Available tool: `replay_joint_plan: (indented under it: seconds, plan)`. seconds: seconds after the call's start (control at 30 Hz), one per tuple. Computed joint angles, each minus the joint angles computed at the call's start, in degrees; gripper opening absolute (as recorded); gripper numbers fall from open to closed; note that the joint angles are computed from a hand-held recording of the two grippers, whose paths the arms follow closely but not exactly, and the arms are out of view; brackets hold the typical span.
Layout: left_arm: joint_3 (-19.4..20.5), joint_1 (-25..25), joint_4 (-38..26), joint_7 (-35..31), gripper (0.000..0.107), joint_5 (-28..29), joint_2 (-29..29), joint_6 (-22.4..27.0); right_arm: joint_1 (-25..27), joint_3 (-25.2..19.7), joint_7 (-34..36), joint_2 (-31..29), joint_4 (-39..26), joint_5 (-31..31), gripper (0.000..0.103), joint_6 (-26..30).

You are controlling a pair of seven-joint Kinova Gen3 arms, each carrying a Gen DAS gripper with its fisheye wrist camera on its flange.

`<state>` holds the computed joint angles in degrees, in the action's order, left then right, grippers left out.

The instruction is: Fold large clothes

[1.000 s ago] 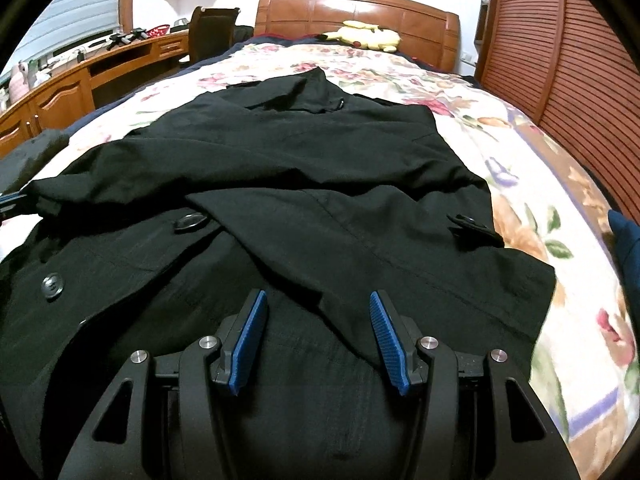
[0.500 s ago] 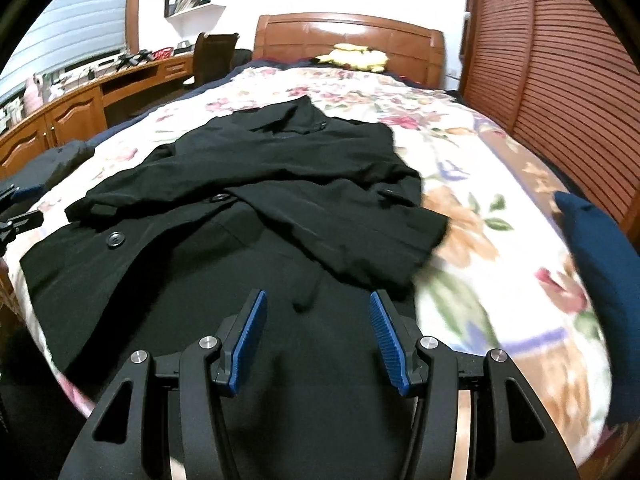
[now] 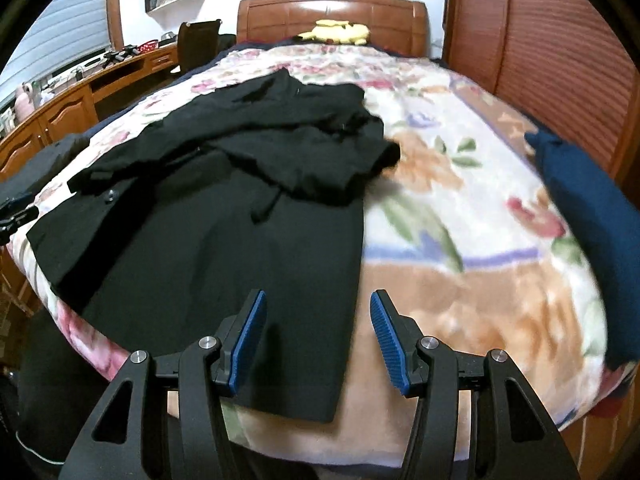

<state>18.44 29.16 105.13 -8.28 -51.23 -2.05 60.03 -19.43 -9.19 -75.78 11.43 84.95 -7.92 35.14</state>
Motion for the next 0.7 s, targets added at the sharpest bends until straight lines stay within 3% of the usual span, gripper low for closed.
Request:
replay_joint_plan:
  seconds: [0.17, 0.37, 0.47, 0.7]
  plan:
    - [-0.94, -0.8, 1.39, -0.36, 0.07, 2.54, -0.27, -2.05, 0.78, -0.66, 1.94, 1.13, -0.02, -1.76, 0.056, 0.05]
    - [-0.75, -2.91, 5.18, 3.8, 0.066, 3.04, -2.22, -7.88, 1.22, -1.29, 4.54, 1.62, 0.62, -3.62, 0.056, -1.04]
    - [-0.03, -3.51, 5.49, 2.97, 0.048, 3.7, -2.58, -9.5, 1.65, -1.69, 5.85, 1.21, 1.67, -4.76, 0.05, -1.83]
    - [1.13, -3.92, 6.21, 4.79, 0.045, 3.85, -3.49, -9.15, 0.77, -1.17, 5.1, 0.73, 3.29, -4.08, 0.049, -3.99]
